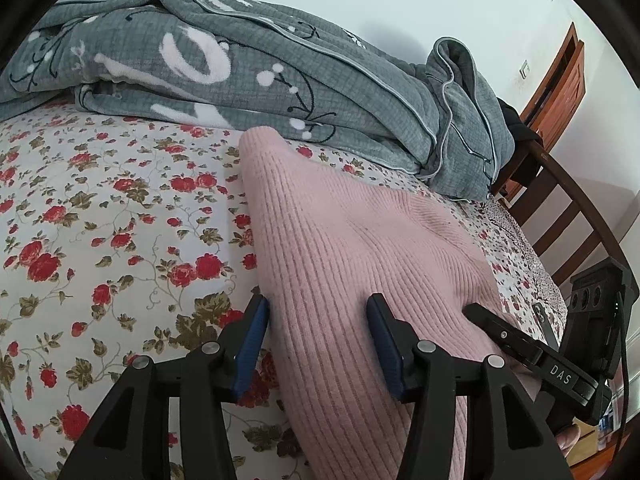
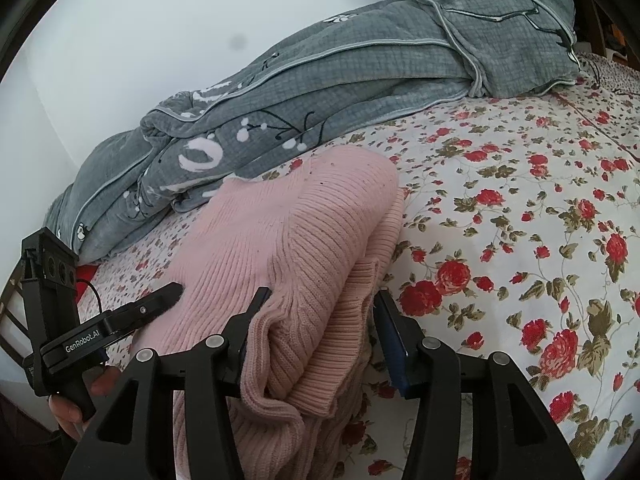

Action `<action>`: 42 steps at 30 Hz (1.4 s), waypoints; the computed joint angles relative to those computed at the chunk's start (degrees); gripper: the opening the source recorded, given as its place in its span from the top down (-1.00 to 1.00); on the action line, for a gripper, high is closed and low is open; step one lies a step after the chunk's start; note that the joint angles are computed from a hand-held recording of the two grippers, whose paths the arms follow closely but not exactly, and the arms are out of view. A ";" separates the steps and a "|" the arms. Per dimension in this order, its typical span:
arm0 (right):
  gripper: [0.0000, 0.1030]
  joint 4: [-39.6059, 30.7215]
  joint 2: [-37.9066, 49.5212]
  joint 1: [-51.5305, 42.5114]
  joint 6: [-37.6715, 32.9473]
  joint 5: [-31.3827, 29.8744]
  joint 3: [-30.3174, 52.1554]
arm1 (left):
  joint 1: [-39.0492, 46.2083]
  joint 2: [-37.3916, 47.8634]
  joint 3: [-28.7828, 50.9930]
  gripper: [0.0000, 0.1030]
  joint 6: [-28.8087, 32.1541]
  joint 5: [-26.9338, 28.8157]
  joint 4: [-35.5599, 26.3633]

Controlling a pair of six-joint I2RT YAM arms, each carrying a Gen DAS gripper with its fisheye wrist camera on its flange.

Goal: Fold small clothes

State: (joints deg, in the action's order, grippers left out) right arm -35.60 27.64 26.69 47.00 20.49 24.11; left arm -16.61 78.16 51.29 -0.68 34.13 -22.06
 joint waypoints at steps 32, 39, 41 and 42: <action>0.07 0.13 0.15 2.19 0.38 2.31 -0.11 | 0.28 0.23 0.21 0.01 0.07 0.54 -0.29; 0.39 -0.38 2.24 7.14 1.16 7.59 1.19 | 0.05 -1.26 -0.93 0.21 0.16 0.94 0.63; 0.49 -0.72 3.38 9.28 0.48 9.39 2.06 | 0.52 -1.15 -0.90 0.25 -0.31 1.87 0.69; 0.51 -0.99 4.30 10.45 0.45 10.79 2.63 | 0.79 -1.10 -0.90 0.28 -0.58 2.41 0.77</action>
